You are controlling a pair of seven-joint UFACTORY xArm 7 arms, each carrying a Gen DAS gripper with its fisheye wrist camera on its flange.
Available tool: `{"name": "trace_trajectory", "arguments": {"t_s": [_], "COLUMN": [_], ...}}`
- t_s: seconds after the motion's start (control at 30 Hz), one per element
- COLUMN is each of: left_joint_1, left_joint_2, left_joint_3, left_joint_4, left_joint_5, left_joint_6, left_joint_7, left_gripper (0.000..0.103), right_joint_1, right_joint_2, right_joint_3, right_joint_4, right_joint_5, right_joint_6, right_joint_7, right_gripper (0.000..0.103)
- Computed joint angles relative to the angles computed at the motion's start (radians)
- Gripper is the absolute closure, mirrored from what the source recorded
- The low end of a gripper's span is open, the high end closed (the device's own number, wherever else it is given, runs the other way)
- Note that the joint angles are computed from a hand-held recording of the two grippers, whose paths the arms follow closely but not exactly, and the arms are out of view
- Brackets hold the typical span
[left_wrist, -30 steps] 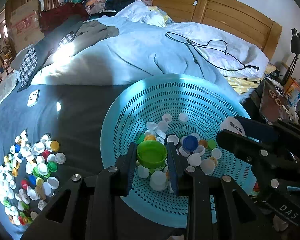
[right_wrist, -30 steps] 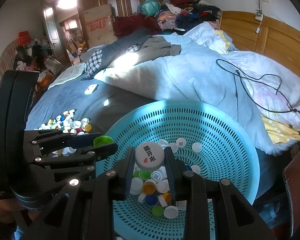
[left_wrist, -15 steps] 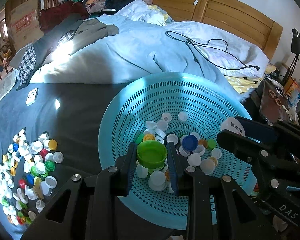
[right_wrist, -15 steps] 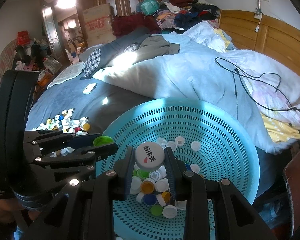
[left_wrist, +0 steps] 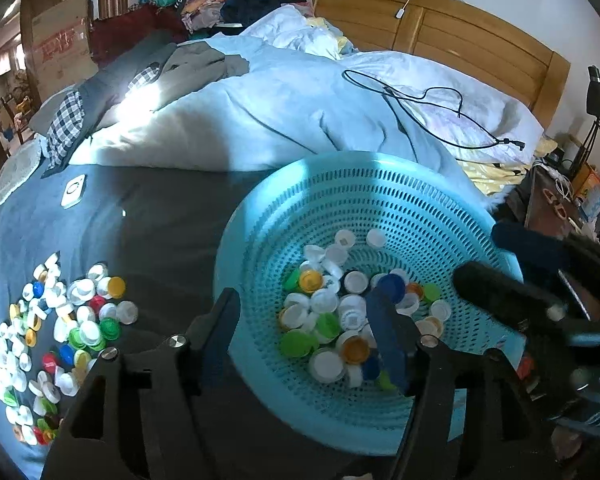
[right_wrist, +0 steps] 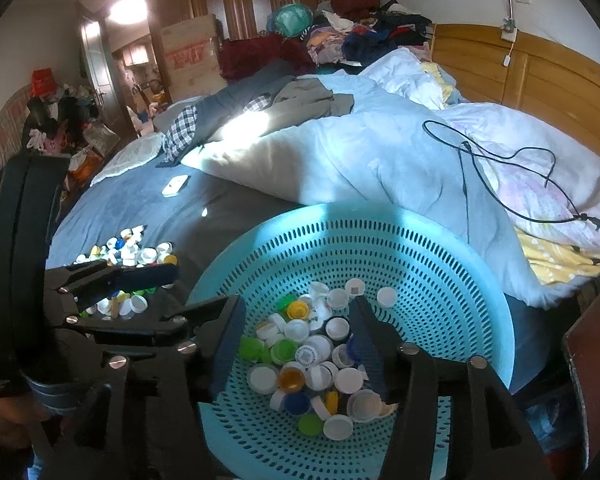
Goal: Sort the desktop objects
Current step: 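Open both grippers to drop the caps into the basket, then move both open grippers back over the cap pile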
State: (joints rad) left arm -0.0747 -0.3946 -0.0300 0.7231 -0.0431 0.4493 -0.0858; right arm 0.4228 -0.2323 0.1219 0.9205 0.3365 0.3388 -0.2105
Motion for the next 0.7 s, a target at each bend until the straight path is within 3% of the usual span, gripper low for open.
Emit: {"name": "trace_trajectory", "arguments": {"t_s": [0.1,0.2,0.3,0.37,0.47,0.53,0.63,0.7], "left_joint_1": [0.04,0.163,0.37,0.551,0.772,0.886,0.902,0.9], "left_joint_2": [-0.094,-0.267,-0.434,-0.485,-0.433,-0.31,-0.134,-0.019], "left_joint_3": [0.024,0.048,0.096,0.152,0.244,0.3,0.395,0.414], "left_joint_4": [-0.094,-0.255,-0.404,-0.47,-0.504,-0.489,-0.439,-0.402], "left_joint_5": [0.019,0.077,0.144,0.195,0.222,0.211,0.144,0.106], "left_joint_6": [-0.03,-0.088,-0.106,-0.105,-0.146,-0.218,-0.292,-0.338], "left_joint_7": [0.006,-0.009,-0.012,0.013,0.058,0.077,0.131,0.152], "left_gripper": [0.044,0.043,0.037,0.037,0.037,0.037,0.037,0.037], "right_joint_1": [0.032,0.094,0.151,0.208,0.279,0.301,0.293,0.363], "right_joint_2": [-0.015,-0.019,-0.001,0.035,0.114,0.205,0.36,0.48], "right_joint_3": [0.0,0.0,0.034,0.052,0.086,0.129,0.16,0.068], "right_joint_4": [-0.011,-0.02,-0.027,-0.017,0.011,0.039,0.107,0.182], "right_joint_5": [0.034,0.081,0.082,0.11,0.187,0.218,0.132,-0.038], "right_joint_6": [-0.032,-0.064,-0.099,-0.106,-0.112,-0.176,-0.237,-0.25], "right_joint_7": [-0.032,-0.097,-0.133,-0.181,-0.266,-0.304,-0.218,-0.032], "right_gripper": [0.036,0.032,0.027,0.023,0.012,0.008,0.008,0.008]}}
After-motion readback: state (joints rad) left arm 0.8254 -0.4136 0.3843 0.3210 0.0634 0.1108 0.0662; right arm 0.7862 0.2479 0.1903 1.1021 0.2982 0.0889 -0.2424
